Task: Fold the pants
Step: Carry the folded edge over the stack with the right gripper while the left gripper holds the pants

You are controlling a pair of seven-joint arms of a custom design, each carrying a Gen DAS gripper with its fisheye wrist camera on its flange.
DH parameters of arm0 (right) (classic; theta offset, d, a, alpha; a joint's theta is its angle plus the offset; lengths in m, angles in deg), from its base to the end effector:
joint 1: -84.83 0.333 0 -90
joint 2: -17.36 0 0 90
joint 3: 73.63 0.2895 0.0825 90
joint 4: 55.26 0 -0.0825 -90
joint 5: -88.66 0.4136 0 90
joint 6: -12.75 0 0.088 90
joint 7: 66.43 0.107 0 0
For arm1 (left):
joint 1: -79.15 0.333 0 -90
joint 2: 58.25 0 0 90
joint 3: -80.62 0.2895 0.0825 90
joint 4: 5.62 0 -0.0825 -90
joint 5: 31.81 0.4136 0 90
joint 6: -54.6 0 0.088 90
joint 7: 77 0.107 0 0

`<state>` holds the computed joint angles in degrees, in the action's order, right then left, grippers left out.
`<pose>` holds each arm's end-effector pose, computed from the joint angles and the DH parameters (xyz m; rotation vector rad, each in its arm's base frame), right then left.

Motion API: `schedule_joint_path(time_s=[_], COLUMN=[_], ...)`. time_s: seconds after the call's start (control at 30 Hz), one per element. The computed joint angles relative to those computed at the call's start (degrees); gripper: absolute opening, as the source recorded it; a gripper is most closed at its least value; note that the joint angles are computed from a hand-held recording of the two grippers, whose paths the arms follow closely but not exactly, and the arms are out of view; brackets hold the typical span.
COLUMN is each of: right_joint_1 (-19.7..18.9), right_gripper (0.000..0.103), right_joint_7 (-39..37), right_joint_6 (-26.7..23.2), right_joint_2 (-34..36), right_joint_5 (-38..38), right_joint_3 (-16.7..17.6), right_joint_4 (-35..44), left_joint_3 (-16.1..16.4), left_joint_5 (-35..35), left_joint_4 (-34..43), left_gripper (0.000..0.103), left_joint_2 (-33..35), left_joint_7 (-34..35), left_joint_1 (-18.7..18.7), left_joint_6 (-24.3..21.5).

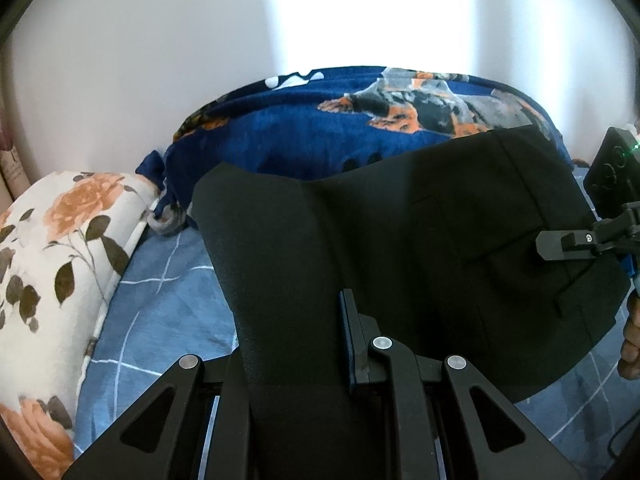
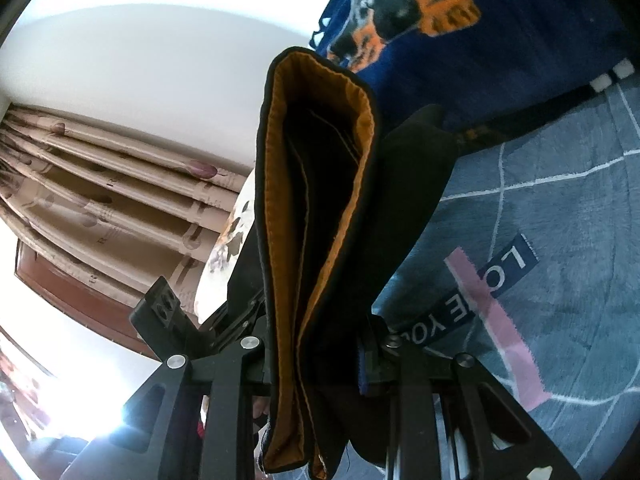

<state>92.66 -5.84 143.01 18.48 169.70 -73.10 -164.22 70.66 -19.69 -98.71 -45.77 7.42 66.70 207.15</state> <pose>0.6214 0.1160 0.5059 -1.2565 1.4810 0.4953 0.6501 -0.2624 0.5593 -1.3482 2.0757 -0.8334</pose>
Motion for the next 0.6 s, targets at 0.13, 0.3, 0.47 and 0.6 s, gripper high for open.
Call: schedule_joint_path(time_s=[0.13, 0.3, 0.47, 0.6], right_joint_1=[-0.21, -0.85, -1.74, -2.20], right_gripper=[0.024, 0.024, 0.024, 0.024], right_joint_7=[0.86, 1.53, 1.36, 1.77], right_joint_6=[0.05, 0.27, 0.41, 0.72], right_joint_2=[1.90, 3.72, 4.58, 5.12], right_joint_5=[-0.47, -0.27, 0.04, -0.19], right_joint_3=[0.21, 0.81, 1.15, 1.26], right_joint_4=[1.53, 2.96, 3.04, 2.82], left_joint_3=[0.10, 0.41, 0.80, 1.04], left_joint_5=[-0.22, -0.28, 0.31, 0.57], left_joint_4=[0.79, 1.30, 1.34, 1.06], left_gripper=[0.017, 0.017, 0.018, 0.020], left_joint_2=[1.24, 2.37, 2.98, 3.30], left_joint_7=[-0.16, -0.90, -2.29, -3.30], left_joint_1=[-0.02, -0.01, -0.15, -0.08], left_joint_6=[-0.54, -0.65, -0.65, -0.50])
